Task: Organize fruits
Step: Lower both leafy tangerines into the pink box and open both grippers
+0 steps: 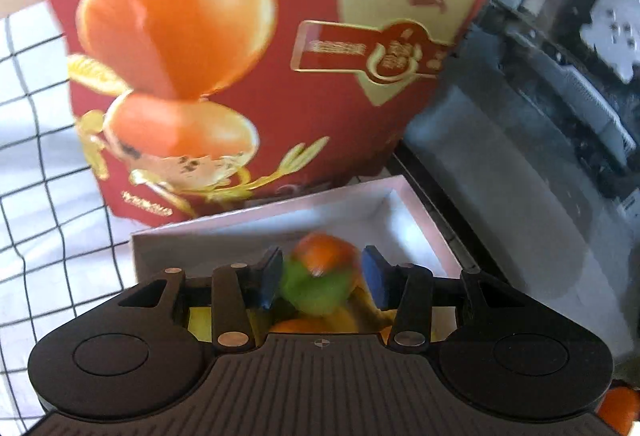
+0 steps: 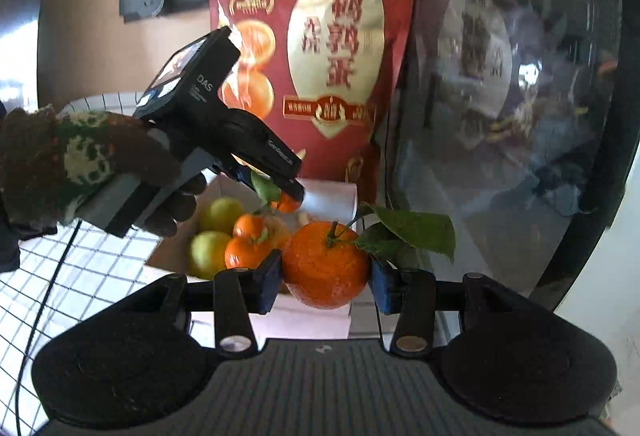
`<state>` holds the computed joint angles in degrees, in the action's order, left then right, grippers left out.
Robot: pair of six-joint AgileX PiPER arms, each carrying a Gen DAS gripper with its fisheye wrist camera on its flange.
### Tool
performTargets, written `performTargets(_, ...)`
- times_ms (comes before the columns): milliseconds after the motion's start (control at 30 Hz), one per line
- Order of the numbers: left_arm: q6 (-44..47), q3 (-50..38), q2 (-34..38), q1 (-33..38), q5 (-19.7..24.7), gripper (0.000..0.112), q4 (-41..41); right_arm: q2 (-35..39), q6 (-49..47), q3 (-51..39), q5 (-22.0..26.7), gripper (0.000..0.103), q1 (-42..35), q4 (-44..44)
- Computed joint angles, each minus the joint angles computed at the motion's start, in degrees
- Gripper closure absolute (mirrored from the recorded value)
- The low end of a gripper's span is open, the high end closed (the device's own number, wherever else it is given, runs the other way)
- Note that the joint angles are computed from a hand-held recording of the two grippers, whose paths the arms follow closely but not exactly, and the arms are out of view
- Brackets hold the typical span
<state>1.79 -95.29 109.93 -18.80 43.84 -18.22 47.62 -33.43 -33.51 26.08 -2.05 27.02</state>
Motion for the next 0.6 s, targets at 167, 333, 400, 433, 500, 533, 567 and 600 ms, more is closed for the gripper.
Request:
performTargets(167,10.24,17.83,-14.57,5.25,-11.76,0.063,-15.23,2.71,-3.02,0.23,-0.68,0.058,-1.23,2.89)
performTargets(333,14.49,39.35,-33.14,7.94,-21.11,0.063,-21.92,13.6,-10.1,-4.46,-4.07,0.058,-0.37,12.65)
performTargets(400,8.37,44.95,-38.48,7.25,-22.31,0.063,-15.4,19.08,-9.25,-7.99,-6.11,0.058,1.32,13.37)
performTargets(433,5.15,47.8,-41.15,6.83,-22.08,0.063,-12.03,22.0,-9.0,-9.87,-7.49,0.058,2.29,13.51)
performTargets(500,-0.88,51.62,-45.39,5.68,-20.4,0.063,-5.25,27.84,-4.53,-13.77,-11.59,0.058,5.42,9.09)
performTargets(533,-4.38,53.39,-46.98,4.68,-20.02,0.063,-1.05,30.4,-2.77,-15.68,-12.92,0.058,6.54,7.09)
performTargets(567,-8.91,54.31,-48.33,3.5,-19.0,0.063,3.9,33.02,-3.27,-17.66,-13.56,0.058,7.28,7.38)
performTargets(600,-12.93,55.27,-49.47,2.34,-18.35,0.063,8.14,35.5,-5.73,-19.68,-13.03,0.058,7.36,9.4)
